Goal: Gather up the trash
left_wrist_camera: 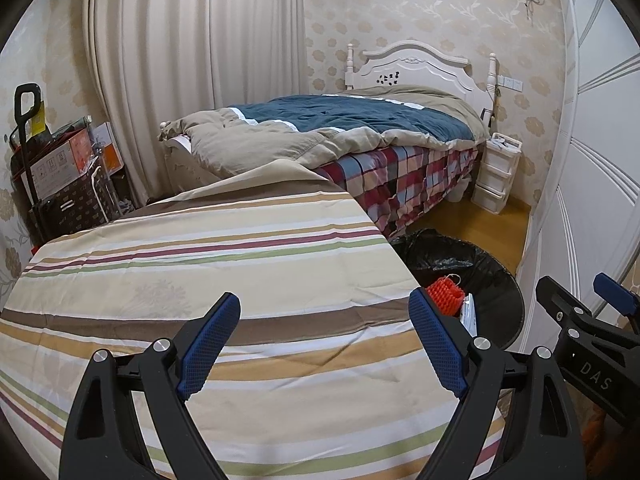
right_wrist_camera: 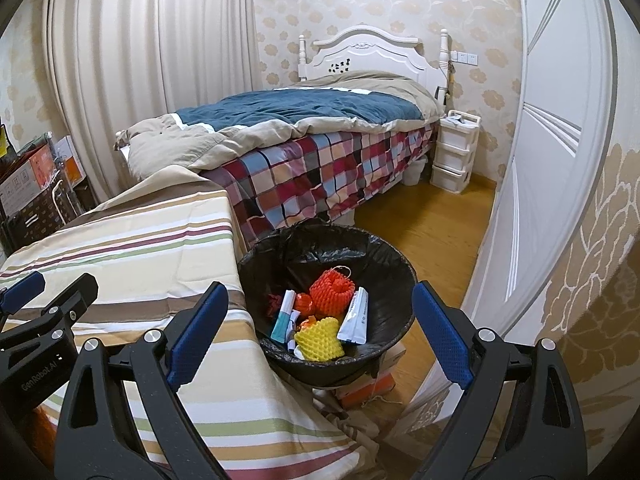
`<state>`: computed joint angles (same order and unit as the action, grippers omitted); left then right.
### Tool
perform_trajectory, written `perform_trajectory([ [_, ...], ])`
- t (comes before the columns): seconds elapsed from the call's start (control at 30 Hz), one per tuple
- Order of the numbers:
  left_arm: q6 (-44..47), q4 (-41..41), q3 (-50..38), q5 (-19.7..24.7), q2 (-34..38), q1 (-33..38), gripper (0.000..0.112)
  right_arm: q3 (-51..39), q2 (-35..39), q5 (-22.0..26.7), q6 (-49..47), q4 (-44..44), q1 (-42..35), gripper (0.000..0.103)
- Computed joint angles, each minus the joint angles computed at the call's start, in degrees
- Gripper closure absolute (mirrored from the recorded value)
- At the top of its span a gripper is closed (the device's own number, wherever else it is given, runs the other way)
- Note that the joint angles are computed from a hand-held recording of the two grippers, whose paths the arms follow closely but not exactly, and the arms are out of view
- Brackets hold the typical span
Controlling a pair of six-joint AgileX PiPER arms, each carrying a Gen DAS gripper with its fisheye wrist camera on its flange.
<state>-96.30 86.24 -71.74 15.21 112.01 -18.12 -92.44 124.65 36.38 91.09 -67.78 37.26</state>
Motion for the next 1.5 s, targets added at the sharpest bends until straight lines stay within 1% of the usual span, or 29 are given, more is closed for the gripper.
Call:
perform_trajectory([
  [0.43,-1.35,1.31,0.70,-0.13,-0.43,0.20,0.027,-0.26,0.10,0.13,-0.31,0.26,0.03,0.012],
  [1.5,-1.68,1.51,0.80,-0.35,-0.47,0.39,0.027,-0.58,0.31,0.30,-0.42,0.33,0.17,0.012],
])
